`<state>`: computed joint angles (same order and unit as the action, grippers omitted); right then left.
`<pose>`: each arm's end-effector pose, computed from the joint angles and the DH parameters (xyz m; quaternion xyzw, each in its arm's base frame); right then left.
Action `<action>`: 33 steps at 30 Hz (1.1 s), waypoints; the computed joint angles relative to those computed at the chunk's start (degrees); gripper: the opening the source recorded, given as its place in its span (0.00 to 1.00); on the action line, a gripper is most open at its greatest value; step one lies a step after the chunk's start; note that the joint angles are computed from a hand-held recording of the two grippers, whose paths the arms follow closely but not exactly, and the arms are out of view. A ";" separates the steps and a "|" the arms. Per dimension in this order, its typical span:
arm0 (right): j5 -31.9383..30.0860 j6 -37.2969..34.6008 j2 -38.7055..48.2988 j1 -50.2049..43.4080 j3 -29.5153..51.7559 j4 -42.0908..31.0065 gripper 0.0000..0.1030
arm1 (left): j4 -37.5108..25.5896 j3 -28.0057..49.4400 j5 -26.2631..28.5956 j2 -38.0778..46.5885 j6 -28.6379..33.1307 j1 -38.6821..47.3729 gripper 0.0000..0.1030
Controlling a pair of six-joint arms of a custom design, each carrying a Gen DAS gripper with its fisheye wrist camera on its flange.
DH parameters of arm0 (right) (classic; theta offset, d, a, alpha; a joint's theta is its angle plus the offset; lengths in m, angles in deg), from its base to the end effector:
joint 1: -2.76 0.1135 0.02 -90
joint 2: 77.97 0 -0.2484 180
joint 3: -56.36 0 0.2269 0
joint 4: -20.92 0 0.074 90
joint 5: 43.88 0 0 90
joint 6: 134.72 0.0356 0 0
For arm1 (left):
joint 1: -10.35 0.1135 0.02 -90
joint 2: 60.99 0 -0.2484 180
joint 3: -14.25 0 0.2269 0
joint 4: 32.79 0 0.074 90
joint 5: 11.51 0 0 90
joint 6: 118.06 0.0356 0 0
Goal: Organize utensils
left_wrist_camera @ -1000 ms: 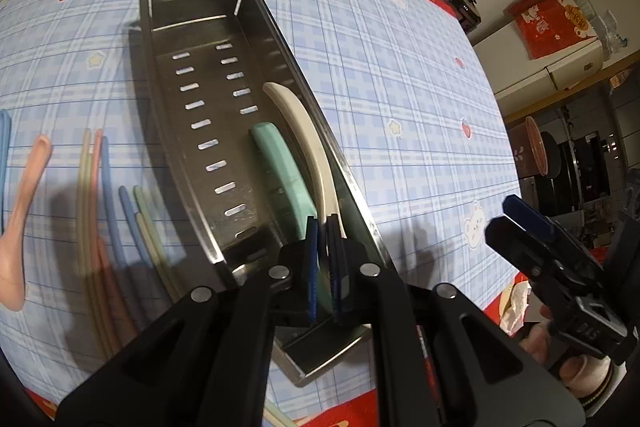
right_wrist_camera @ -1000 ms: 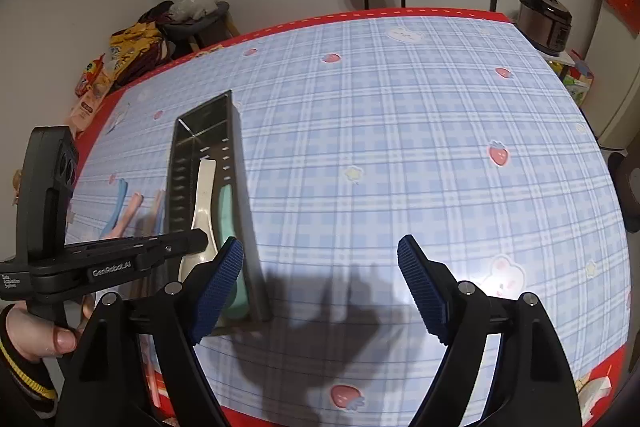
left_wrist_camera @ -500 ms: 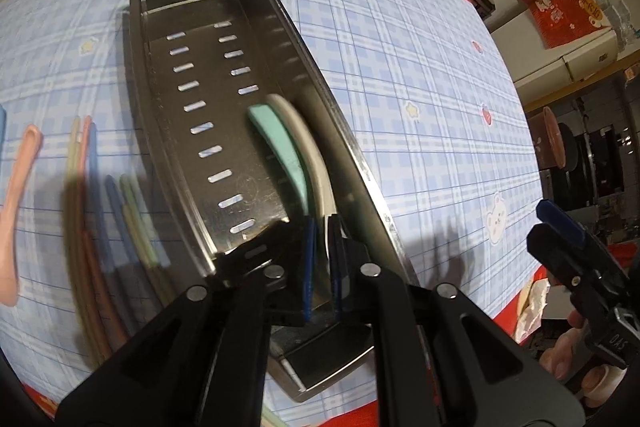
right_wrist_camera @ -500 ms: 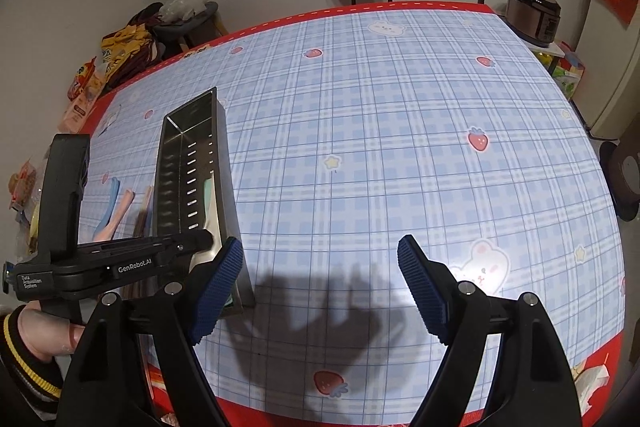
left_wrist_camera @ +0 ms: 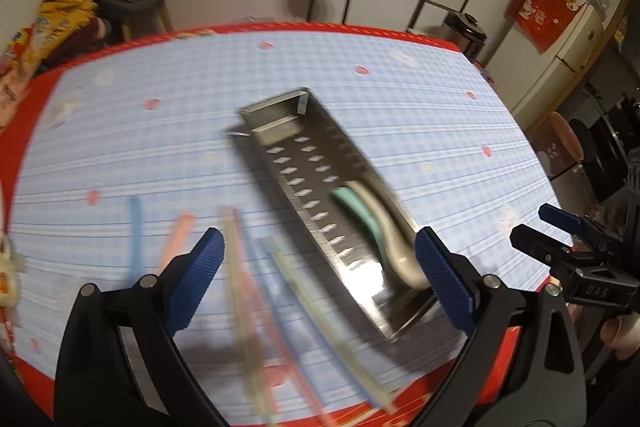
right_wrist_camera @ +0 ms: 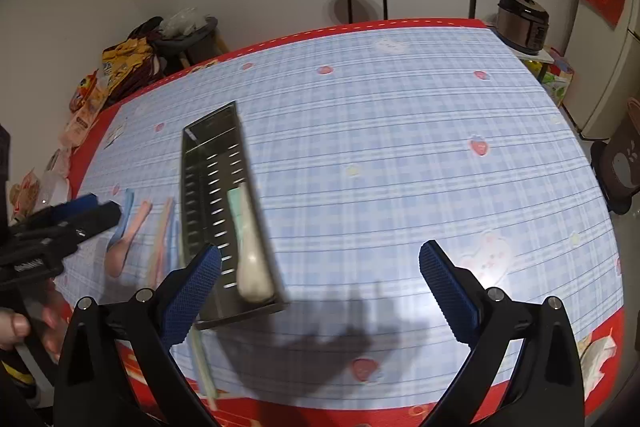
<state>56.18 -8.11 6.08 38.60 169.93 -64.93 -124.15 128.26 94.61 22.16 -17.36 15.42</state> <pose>0.2081 0.1426 0.3816 0.0318 0.9533 0.1028 0.2823 0.2384 0.0112 0.3823 0.0827 0.9546 -0.0997 0.2683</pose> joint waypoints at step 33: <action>3.40 16.37 40.20 24.28 45.29 -17.14 0.94 | -4.79 1.25 11.53 12.86 44.11 47.18 0.94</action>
